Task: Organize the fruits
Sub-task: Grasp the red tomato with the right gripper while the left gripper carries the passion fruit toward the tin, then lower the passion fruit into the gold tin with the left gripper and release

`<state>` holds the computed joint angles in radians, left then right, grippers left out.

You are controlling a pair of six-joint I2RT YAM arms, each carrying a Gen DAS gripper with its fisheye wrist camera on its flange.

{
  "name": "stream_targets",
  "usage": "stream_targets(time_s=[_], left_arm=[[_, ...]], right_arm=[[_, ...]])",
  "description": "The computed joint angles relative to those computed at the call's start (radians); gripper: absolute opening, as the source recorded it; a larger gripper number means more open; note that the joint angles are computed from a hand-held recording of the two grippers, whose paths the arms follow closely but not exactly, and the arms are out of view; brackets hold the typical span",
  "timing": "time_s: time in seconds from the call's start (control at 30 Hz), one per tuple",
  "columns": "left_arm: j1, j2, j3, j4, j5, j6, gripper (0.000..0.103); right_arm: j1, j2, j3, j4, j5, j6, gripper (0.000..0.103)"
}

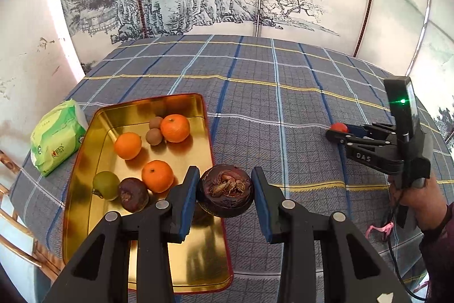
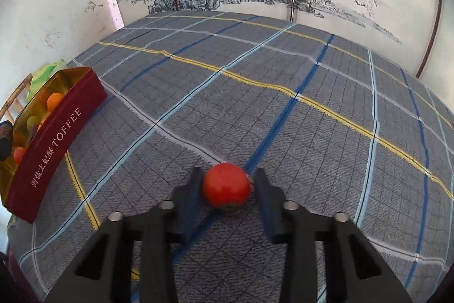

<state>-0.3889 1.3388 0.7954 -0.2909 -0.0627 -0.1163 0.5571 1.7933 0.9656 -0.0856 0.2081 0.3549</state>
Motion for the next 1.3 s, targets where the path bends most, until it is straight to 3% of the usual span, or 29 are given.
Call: stream_targets(time_s=[0.47, 1.3], left_arm=[[0.090, -0.073, -0.065, -0.012, 0.025, 0.028, 0.034], [0.372, -0.121, -0.185, 0.018, 0.141, 0.130, 0.034]], right_arm=[[0.103, -0.096, -0.124, 0.043, 0.072, 0.186, 0.033], [0.113, -0.082, -0.101, 0.003, 0.100, 0.193, 0.033]])
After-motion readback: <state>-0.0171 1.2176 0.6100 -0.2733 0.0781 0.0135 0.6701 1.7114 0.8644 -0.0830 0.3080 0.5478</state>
